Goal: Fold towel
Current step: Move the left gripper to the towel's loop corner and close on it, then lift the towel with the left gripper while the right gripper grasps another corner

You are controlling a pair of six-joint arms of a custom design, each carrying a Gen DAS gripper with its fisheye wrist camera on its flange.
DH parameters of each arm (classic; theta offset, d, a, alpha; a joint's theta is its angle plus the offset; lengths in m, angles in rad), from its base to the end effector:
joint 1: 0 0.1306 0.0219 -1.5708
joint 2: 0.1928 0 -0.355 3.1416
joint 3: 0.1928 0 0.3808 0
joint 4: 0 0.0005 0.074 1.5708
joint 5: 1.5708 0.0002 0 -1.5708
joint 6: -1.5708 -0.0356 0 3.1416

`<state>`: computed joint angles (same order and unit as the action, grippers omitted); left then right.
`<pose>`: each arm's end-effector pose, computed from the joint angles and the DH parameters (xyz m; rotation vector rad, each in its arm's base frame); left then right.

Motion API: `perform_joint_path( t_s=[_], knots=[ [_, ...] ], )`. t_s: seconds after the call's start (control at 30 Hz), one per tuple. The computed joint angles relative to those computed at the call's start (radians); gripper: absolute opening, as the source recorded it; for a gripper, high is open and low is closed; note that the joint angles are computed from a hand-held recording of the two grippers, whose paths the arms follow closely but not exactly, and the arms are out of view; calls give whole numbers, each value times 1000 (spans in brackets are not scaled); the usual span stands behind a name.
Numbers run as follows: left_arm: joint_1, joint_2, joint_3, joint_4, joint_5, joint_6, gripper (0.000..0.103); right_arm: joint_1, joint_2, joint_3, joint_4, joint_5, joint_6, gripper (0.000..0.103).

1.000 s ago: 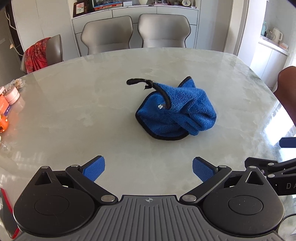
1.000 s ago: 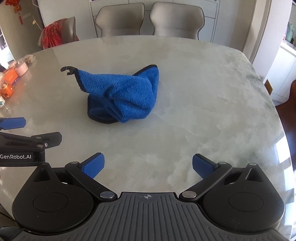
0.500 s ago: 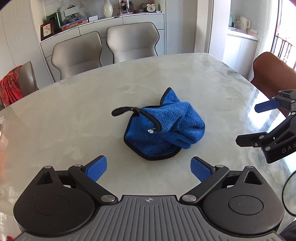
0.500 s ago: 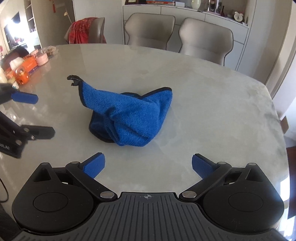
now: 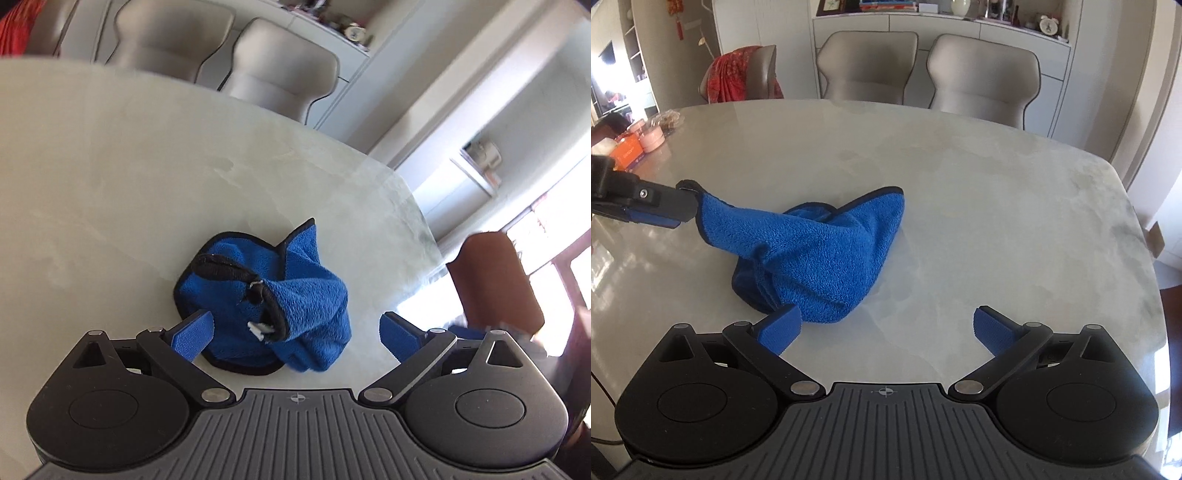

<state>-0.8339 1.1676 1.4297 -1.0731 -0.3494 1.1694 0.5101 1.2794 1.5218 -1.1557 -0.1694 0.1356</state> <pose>0.2703 -0.2805 0.4984 -0.5648 2.3272 -0.5763 0.3666 0.2114 0.4888 -0.8625 2.3496 0.3676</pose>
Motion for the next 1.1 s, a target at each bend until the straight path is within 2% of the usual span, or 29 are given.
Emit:
perform_joint_path(
  t_s=[0.1, 0.27, 0.33, 0.43, 0.5, 0.53, 0.6, 0.67, 0.9, 1.0, 1.1],
  knots=[
    [18, 15, -2, 51, 7, -36, 95, -19, -2, -15, -12, -27, -30, 92],
    [39, 64, 37, 48, 25, -96, 92, -35, -11, -44, -20, -42, -67, 86],
    [47, 75, 48, 41, 42, -96, 87, -39, -16, -55, -20, -41, -77, 85],
    [62, 83, 51, 39, 72, -96, 74, -44, -20, -64, -20, -48, -87, 78],
    [73, 89, 52, 41, 102, -113, 54, -49, -19, -66, -26, -67, -90, 65],
    [78, 95, 56, 38, 117, -132, 46, -52, -18, -66, -31, -77, -91, 62],
    [85, 103, 60, 33, 140, -172, 3, -55, -13, -60, -36, -87, -88, 61],
    [84, 103, 55, 36, 150, -207, 3, -56, -14, -59, -32, -84, -82, 61],
    [37, 52, 72, 28, 108, -314, 3, -69, -8, -28, 3, -114, -49, 62],
    [3, 18, 94, 25, 97, -379, 3, -74, 10, 9, 23, -154, 36, 62],
    [-37, 4, 136, -25, 65, -436, 3, -58, 40, 55, 50, -137, 149, 63]
  ],
)
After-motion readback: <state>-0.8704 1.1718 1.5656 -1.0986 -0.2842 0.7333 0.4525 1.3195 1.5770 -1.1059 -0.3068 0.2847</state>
